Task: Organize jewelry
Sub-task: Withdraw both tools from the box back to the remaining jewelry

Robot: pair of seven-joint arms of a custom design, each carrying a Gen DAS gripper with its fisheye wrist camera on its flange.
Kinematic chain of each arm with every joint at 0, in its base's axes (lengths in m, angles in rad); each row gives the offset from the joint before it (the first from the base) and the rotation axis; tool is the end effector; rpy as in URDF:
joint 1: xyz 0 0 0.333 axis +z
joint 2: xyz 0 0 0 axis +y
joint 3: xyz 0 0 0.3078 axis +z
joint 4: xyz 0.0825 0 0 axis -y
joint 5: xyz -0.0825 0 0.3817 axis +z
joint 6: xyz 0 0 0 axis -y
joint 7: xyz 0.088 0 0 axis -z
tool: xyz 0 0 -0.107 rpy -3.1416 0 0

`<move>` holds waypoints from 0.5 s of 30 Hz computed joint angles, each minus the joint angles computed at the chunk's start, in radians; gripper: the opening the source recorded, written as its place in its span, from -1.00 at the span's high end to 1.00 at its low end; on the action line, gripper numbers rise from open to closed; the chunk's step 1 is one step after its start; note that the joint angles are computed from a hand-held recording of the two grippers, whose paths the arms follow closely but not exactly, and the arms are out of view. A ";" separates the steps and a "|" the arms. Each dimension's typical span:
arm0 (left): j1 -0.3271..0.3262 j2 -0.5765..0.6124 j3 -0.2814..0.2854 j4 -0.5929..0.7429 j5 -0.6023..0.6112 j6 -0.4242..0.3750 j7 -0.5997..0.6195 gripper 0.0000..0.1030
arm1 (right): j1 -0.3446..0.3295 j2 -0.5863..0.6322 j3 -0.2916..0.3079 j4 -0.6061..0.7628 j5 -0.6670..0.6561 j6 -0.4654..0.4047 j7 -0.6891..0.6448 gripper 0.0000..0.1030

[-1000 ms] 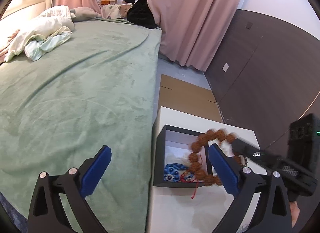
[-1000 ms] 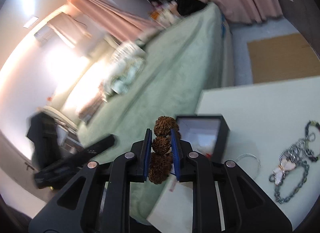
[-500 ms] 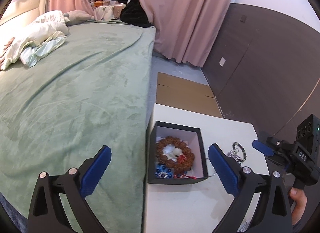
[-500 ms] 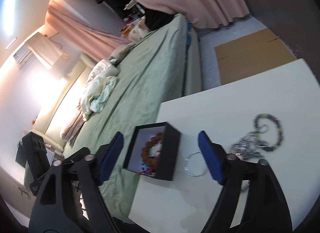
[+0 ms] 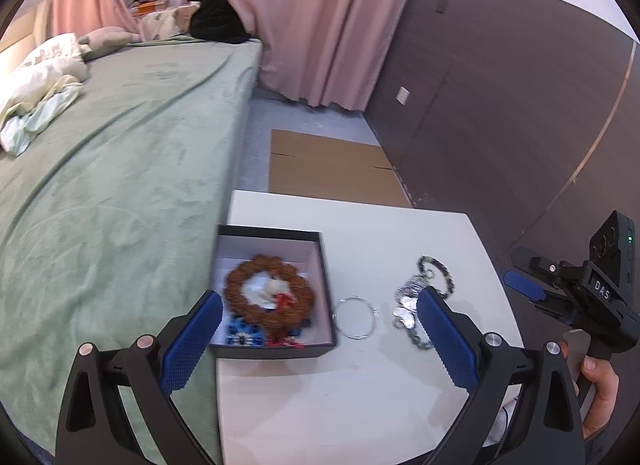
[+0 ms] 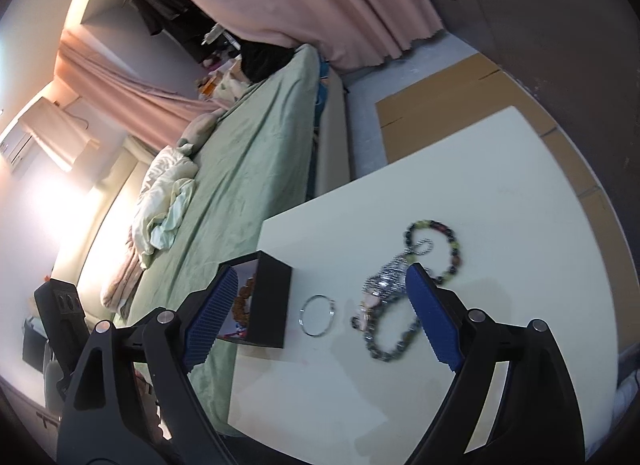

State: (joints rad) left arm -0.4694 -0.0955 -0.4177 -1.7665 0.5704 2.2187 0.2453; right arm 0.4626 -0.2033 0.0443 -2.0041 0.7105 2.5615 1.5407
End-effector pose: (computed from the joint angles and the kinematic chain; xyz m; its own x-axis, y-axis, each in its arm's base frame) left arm 0.3679 -0.4416 0.6465 0.1005 -0.9616 0.2555 -0.7179 -0.2479 -0.6505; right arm 0.4809 0.2583 0.6240 0.2656 -0.7441 -0.6130 -0.8480 0.1222 -0.5158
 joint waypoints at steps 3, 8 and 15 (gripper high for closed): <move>-0.011 0.043 -0.001 0.038 0.001 0.007 0.021 -0.74 | -0.011 -0.029 -0.005 -0.039 -0.010 -0.001 0.029 -0.66; -0.058 0.148 0.022 0.131 -0.024 0.029 0.102 -0.52 | -0.017 -0.085 -0.022 -0.105 -0.040 0.007 0.068 -0.66; -0.134 0.291 0.081 0.256 -0.083 0.067 0.204 -0.23 | -0.021 -0.093 -0.040 -0.117 -0.100 -0.024 0.115 -0.66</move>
